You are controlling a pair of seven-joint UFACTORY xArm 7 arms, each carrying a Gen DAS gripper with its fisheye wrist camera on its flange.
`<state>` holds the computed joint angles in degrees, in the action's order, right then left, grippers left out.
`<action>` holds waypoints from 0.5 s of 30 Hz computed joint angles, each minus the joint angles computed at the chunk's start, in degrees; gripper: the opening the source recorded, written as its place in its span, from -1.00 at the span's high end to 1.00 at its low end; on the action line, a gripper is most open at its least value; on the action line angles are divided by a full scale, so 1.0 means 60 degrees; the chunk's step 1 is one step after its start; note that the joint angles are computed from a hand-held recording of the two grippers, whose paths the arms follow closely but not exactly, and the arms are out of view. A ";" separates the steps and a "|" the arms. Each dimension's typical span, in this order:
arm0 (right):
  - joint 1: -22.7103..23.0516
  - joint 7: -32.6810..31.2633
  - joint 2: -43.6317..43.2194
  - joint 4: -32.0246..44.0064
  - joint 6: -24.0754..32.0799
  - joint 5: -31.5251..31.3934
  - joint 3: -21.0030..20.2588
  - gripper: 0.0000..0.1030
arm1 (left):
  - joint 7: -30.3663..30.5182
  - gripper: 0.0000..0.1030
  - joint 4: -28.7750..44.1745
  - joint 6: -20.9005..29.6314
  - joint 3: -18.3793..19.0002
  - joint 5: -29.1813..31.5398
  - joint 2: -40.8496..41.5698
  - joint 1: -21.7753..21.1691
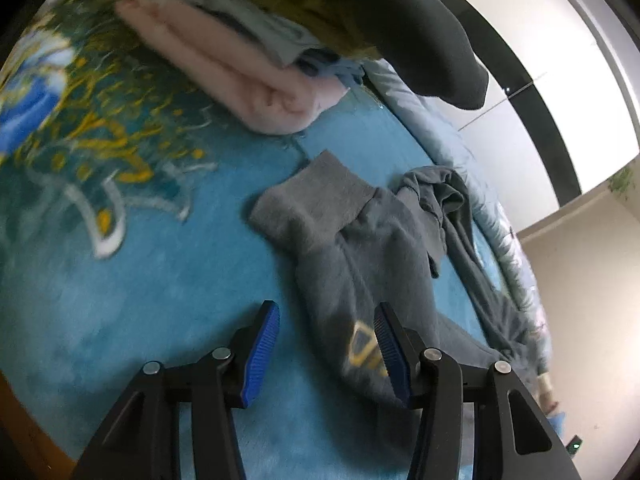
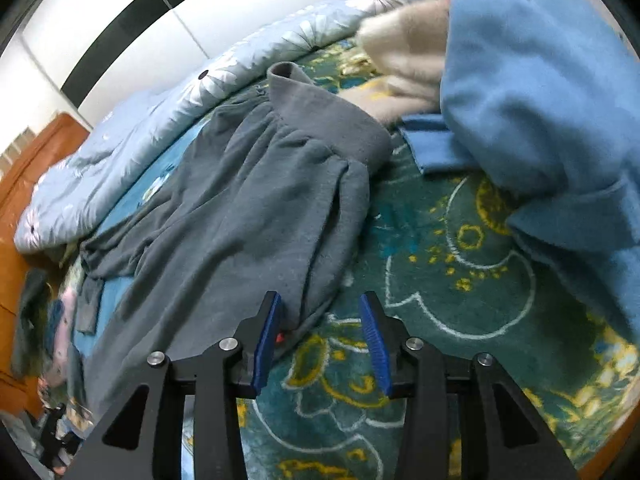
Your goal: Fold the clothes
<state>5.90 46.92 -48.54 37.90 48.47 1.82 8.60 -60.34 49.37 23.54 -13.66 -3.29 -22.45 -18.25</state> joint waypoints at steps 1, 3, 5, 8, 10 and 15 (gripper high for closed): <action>0.0013 0.0026 0.0071 -0.0053 -0.0200 0.0087 -0.0067 0.18 | 0.0033 -0.04 0.0167 -0.0094 -0.0004 0.0007 0.0241 -0.0001; 0.0012 0.0069 0.0323 -0.0084 -0.0668 0.0185 -0.0108 0.18 | -0.0136 0.00 0.0335 -0.0197 -0.0094 0.0179 0.0522 0.0136; -0.0094 0.0150 0.0574 -0.0040 -0.0910 0.0133 -0.0081 0.18 | -0.0540 0.21 0.0379 -0.0343 -0.0241 0.0512 0.0652 0.0371; -0.0252 0.0376 0.0920 0.0103 -0.1176 0.0024 -0.0013 0.18 | -0.0879 0.69 0.0318 -0.0259 -0.0172 0.0600 0.0667 0.0439; -0.0298 0.0448 0.1075 0.0224 -0.1179 -0.0074 0.0010 0.19 | -0.0928 0.83 0.0114 -0.0439 -0.0043 0.0474 0.0540 0.0369; -0.0522 0.0574 0.0915 0.0533 -0.0912 -0.0672 0.0257 0.86 | -0.1760 0.88 -0.0184 -0.0605 -0.0549 0.1462 -0.0379 0.1212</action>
